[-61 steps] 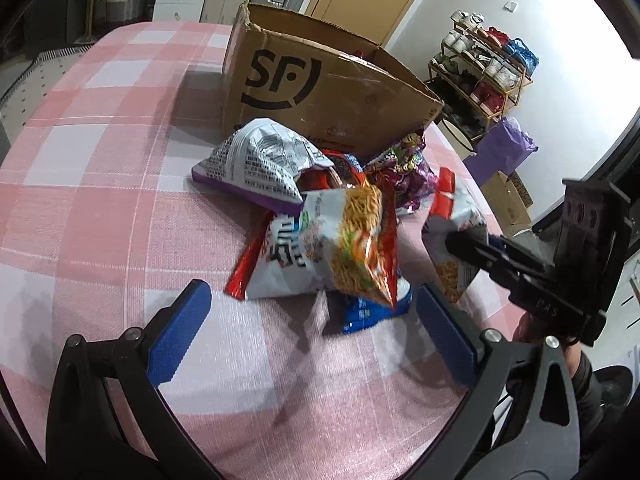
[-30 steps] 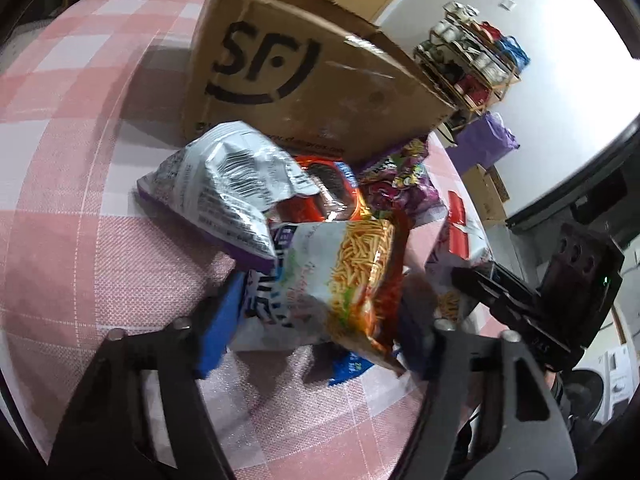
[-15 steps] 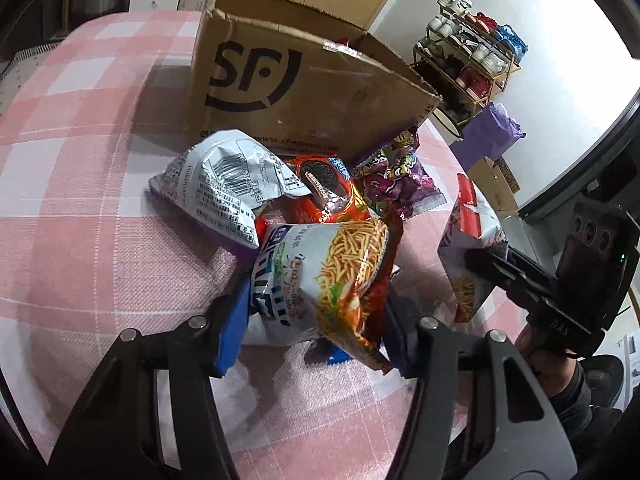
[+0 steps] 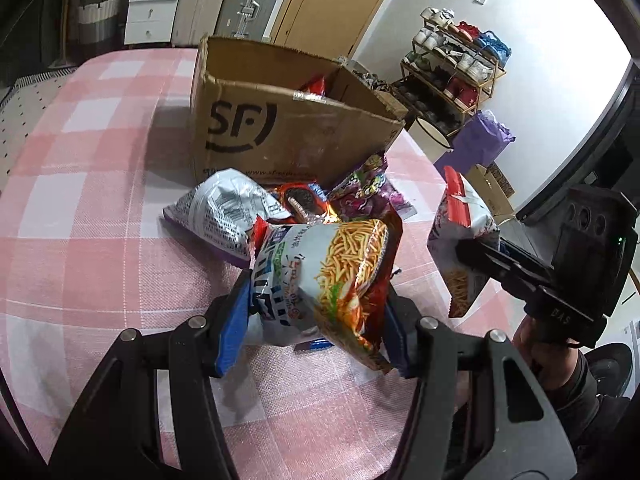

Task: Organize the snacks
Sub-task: 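Lift the held snack bags over the SF box with both tools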

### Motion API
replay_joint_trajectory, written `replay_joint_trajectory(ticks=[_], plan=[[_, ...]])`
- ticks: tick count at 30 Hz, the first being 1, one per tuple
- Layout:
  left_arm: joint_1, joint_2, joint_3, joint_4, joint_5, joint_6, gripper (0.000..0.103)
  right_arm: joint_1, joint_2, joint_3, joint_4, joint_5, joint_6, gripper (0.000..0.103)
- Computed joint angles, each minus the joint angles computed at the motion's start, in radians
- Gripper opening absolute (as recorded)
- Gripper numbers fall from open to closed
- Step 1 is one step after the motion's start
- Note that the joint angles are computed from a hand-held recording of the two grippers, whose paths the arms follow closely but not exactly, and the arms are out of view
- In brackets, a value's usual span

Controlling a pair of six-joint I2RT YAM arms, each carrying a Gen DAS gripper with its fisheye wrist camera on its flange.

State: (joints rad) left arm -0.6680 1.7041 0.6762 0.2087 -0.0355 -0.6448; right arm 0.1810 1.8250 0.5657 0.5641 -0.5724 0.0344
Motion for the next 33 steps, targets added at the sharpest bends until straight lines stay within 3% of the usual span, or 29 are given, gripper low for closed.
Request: replay_joint_trajectory(ticks=[12, 22, 33], plan=[[0.004, -0.25, -0.063, -0.119, -0.038, 0.045, 0.055, 0.015, -0.127, -0.001, -0.041, -0.061, 0.066, 0.039], [0.027, -0.394, -0.031, -0.251, -0.056, 0.09, 0.055, 0.046, -0.218, 0.047, -0.117, -0.041, 0.069, 0.039], [0.071, -0.398, 0.117, -0.385, -0.063, 0.139, 0.055, 0.043, -0.205, 0.196, -0.201, -0.041, 0.062, 0.039]])
